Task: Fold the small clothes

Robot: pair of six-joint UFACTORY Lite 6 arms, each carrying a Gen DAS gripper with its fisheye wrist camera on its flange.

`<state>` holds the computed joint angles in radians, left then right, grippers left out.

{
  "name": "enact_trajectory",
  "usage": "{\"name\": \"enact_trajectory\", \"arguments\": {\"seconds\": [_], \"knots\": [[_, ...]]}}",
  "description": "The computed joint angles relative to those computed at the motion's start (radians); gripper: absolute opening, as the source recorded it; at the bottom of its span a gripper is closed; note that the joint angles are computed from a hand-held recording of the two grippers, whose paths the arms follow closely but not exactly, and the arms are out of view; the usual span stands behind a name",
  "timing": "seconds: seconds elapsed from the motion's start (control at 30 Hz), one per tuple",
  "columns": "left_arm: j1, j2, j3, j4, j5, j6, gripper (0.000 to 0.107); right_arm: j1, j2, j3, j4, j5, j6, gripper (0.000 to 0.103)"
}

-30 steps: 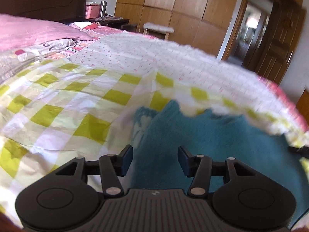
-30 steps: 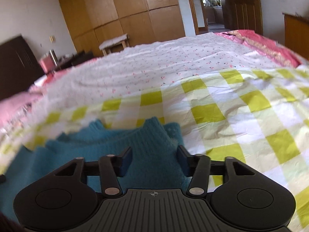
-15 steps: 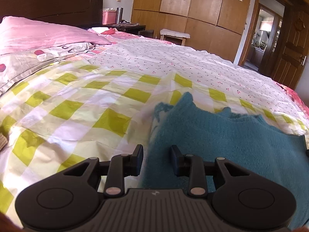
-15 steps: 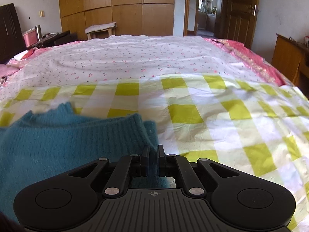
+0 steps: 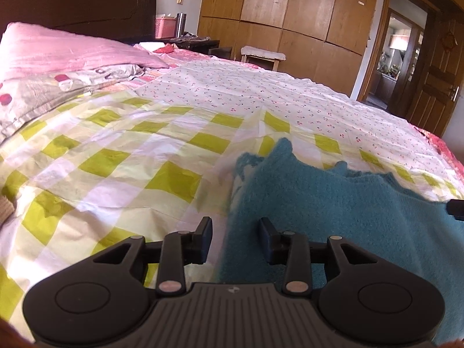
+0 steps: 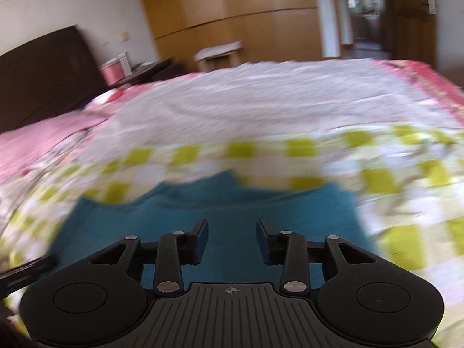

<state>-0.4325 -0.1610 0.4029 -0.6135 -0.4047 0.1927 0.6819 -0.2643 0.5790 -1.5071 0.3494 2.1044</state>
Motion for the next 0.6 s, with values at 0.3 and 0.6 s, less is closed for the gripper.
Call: {"name": "enact_trajectory", "arguments": {"seconds": [0.3, 0.6], "knots": [[0.096, -0.138, -0.096, 0.274, 0.055, -0.275, 0.044, 0.149, 0.470, 0.302, -0.117, 0.094, 0.177, 0.031], [0.189, -0.477, -0.298, 0.768, 0.193, -0.755, 0.046, 0.186, 0.411, 0.305, 0.035, 0.102, 0.024, 0.037]]}}
